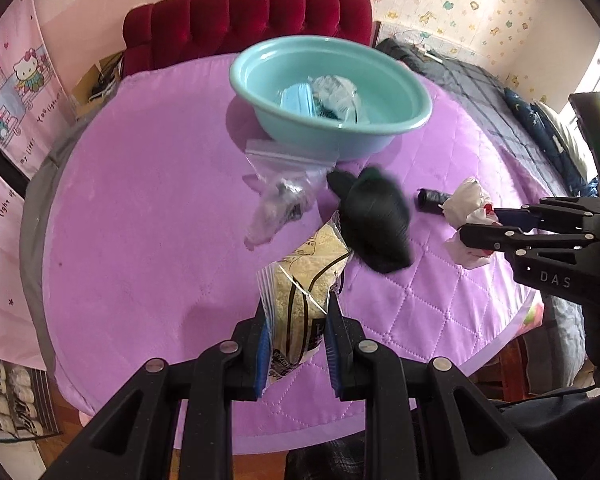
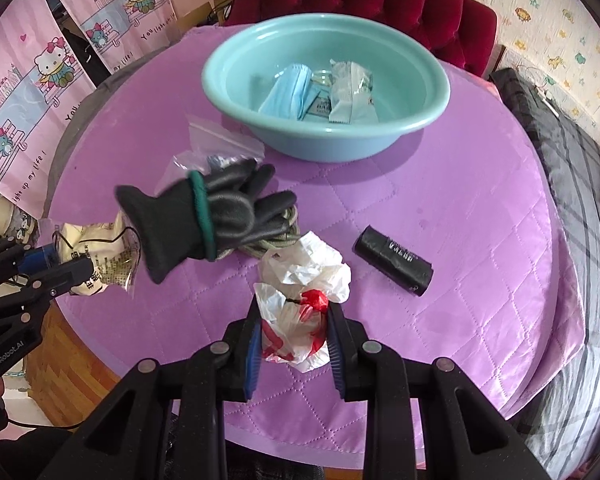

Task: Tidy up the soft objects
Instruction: 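Carry the zip bag and tissue over the teal basin with both tools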

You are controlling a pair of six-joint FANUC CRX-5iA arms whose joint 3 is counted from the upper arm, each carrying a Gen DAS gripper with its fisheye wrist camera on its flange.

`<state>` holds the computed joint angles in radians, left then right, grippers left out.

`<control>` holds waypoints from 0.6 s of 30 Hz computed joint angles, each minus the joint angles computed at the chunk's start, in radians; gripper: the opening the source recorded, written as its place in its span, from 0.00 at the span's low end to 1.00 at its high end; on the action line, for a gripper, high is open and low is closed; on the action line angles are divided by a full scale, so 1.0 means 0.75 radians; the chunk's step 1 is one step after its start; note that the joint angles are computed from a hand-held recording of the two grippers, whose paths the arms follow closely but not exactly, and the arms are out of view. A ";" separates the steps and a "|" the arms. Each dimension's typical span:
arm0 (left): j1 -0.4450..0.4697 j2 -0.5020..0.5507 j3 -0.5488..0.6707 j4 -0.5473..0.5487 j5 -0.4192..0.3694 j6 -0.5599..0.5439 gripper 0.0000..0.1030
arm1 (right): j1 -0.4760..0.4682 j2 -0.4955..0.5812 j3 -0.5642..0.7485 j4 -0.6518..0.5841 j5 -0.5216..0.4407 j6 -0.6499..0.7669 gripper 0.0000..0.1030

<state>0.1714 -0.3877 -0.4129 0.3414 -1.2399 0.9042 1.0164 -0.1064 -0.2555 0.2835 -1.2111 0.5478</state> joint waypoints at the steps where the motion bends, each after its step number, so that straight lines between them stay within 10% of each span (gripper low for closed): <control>1: 0.009 -0.002 0.004 0.008 -0.007 -0.012 0.24 | 0.000 -0.002 0.008 0.005 -0.008 0.001 0.29; 18: -0.022 -0.012 0.096 0.098 0.023 -0.055 0.24 | 0.037 -0.069 -0.004 0.128 -0.041 -0.069 0.29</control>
